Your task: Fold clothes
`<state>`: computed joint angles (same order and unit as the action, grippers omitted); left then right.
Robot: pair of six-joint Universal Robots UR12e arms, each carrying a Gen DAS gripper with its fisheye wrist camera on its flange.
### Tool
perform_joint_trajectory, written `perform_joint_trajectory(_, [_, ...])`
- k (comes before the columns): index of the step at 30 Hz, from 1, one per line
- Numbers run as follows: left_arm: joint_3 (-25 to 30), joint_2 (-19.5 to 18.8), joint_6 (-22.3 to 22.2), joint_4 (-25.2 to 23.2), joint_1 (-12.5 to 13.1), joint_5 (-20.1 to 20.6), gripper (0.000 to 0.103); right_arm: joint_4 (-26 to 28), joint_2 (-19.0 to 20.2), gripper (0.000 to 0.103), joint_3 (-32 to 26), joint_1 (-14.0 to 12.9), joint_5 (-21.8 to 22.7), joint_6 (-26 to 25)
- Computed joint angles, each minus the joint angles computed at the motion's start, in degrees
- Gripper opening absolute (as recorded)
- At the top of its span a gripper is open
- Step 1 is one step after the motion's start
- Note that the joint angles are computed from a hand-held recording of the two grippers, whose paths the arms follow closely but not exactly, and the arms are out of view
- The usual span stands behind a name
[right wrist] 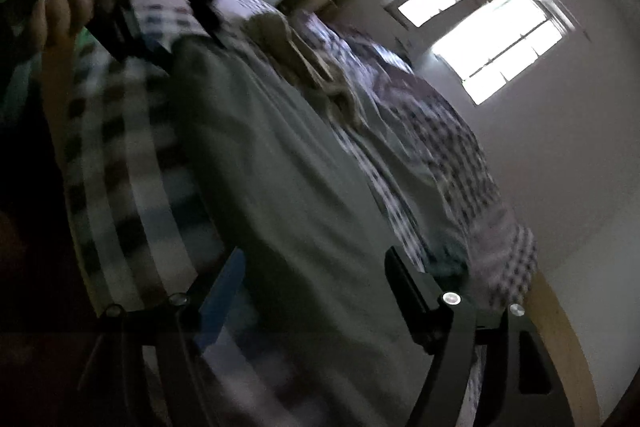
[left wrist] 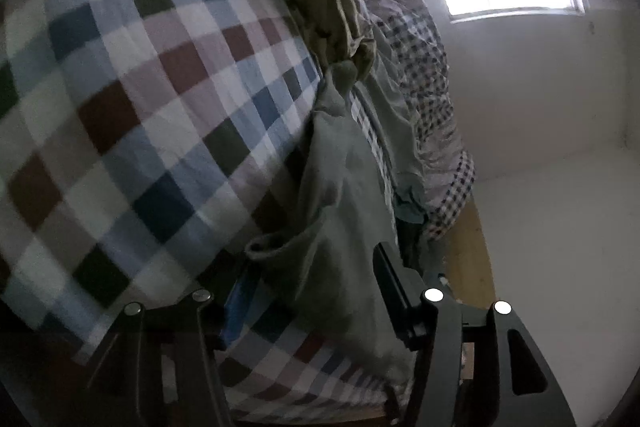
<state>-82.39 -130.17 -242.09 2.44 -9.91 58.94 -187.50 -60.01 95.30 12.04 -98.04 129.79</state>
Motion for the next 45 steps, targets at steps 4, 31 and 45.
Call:
perform_joint_trajectory(4, [0.23, 0.74, 3.46, -4.42, 0.07, 1.37, 0.022, -0.47, 2.05, 0.077, -2.51, 1.39, 2.78, -1.47])
perform_joint_trajectory(31, [2.51, -2.11, -4.63, 3.96, 2.35, -13.0, 0.05, -0.91, 13.35, 0.014, -16.58, 5.95, 2.92, -6.33])
perform_joint_trajectory(45, [8.67, -4.4, 0.88, -1.37, 1.2, -11.24, 0.062, 0.36, 10.71, 0.013, -14.41, 4.65, 7.84, -4.7])
